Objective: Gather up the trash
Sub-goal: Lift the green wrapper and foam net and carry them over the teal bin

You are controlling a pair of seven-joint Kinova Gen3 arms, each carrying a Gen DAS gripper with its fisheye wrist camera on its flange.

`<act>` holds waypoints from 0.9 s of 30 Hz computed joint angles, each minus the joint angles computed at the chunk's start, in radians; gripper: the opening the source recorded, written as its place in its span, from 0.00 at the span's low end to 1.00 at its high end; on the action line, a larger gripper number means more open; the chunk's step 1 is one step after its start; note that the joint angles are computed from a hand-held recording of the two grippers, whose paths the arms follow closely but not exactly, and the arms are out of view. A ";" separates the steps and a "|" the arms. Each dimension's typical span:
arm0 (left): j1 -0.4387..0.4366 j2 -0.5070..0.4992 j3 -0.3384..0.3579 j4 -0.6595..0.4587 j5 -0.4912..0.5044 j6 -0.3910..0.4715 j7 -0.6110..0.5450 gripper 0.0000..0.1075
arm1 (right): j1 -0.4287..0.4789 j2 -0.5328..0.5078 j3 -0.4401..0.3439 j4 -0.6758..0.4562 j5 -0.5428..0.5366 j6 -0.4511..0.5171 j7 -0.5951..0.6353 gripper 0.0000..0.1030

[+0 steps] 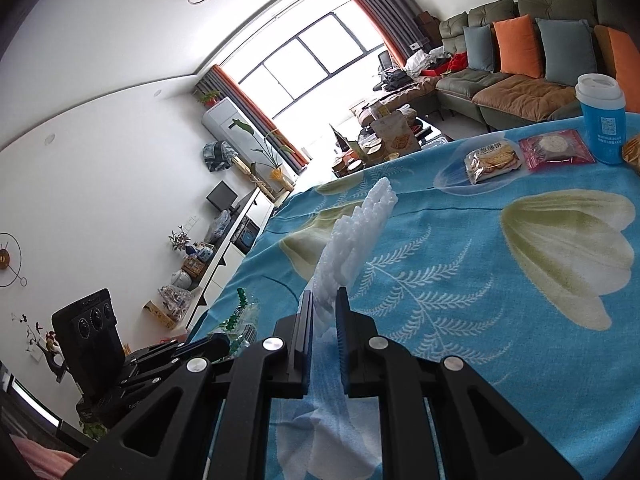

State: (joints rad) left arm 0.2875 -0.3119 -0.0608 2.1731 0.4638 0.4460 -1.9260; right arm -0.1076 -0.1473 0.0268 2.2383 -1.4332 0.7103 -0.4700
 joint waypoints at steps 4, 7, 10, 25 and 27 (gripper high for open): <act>-0.016 -0.028 -0.019 0.014 -0.008 0.016 0.008 0.09 | -0.015 0.005 -0.013 -0.003 -0.011 -0.001 0.004 0.10; -0.043 -0.048 -0.010 0.023 -0.036 0.027 0.037 0.09 | -0.024 0.020 -0.022 -0.007 -0.027 0.000 0.022 0.10; -0.052 -0.070 -0.020 0.033 -0.051 0.039 0.050 0.09 | -0.031 0.036 -0.032 -0.015 -0.036 0.003 0.032 0.10; -0.110 -0.154 -0.032 0.053 -0.143 0.075 0.130 0.09 | -0.060 0.088 -0.072 -0.052 -0.063 0.016 0.060 0.10; -0.115 -0.162 -0.033 0.052 -0.154 0.081 0.139 0.09 | -0.063 0.094 -0.075 -0.056 -0.066 0.020 0.064 0.10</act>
